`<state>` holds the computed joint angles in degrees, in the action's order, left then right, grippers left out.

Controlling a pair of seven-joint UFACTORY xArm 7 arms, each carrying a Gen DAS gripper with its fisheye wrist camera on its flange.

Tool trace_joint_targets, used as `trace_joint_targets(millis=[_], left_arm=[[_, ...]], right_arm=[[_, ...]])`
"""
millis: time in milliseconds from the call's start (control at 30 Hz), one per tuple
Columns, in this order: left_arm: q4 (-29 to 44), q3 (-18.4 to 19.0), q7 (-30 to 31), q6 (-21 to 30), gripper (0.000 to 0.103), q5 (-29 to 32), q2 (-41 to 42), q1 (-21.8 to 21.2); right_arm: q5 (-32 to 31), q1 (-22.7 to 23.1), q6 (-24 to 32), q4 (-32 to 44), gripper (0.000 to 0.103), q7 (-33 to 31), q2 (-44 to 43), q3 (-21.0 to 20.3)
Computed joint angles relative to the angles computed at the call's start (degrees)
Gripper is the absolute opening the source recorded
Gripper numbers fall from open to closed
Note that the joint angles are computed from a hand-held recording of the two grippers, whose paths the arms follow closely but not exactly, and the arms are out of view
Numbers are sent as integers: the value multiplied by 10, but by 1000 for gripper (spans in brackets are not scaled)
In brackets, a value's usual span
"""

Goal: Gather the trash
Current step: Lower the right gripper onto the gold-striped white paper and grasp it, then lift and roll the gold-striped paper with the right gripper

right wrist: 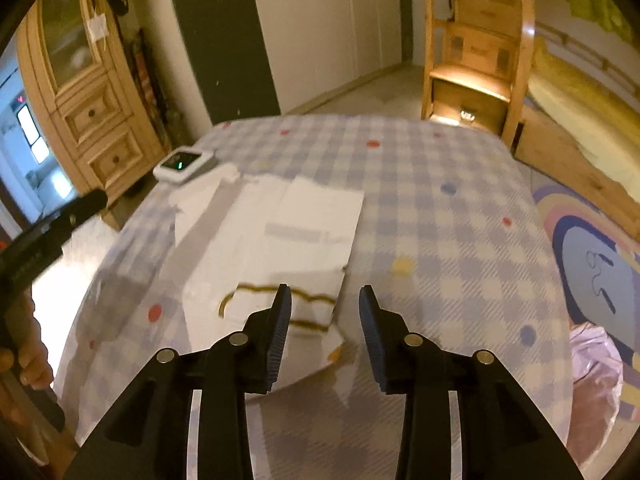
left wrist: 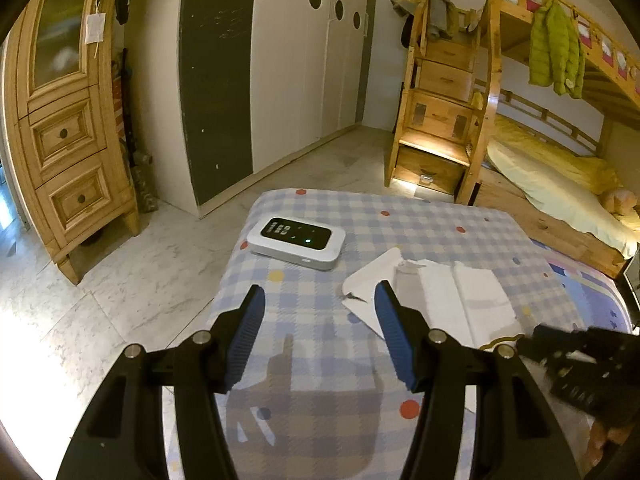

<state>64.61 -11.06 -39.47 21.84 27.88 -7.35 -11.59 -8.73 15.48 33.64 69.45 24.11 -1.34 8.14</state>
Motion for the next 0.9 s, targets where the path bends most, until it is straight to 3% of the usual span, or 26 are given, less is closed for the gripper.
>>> trace_joint_targets(millis=[100,267,433,633,800,900], left_arm=[[2,-3,-2,2,56,8,2,-2],[1,-4,-6,4,56,14,0,-3],[2,-3,-9,6,56,11,1,-5],[6,-6,-4,6,56,10,5,-11],[9,-9,-7,6,56,25,8,-17],[8,-8,-7,7,56,25,7,-19]], right_arm=[[-68,6,8,-1,35,34,4,8],[-112,7,-13,-24,7,78,-10,8],[-130,-7,-52,-39,2,111,-26,5],[-235,-53,-107,-75,1,242,-72,15],[-206,-57,-131,-82,1,193,-75,17],[-239,-58,-119,-71,1,179,-69,33]])
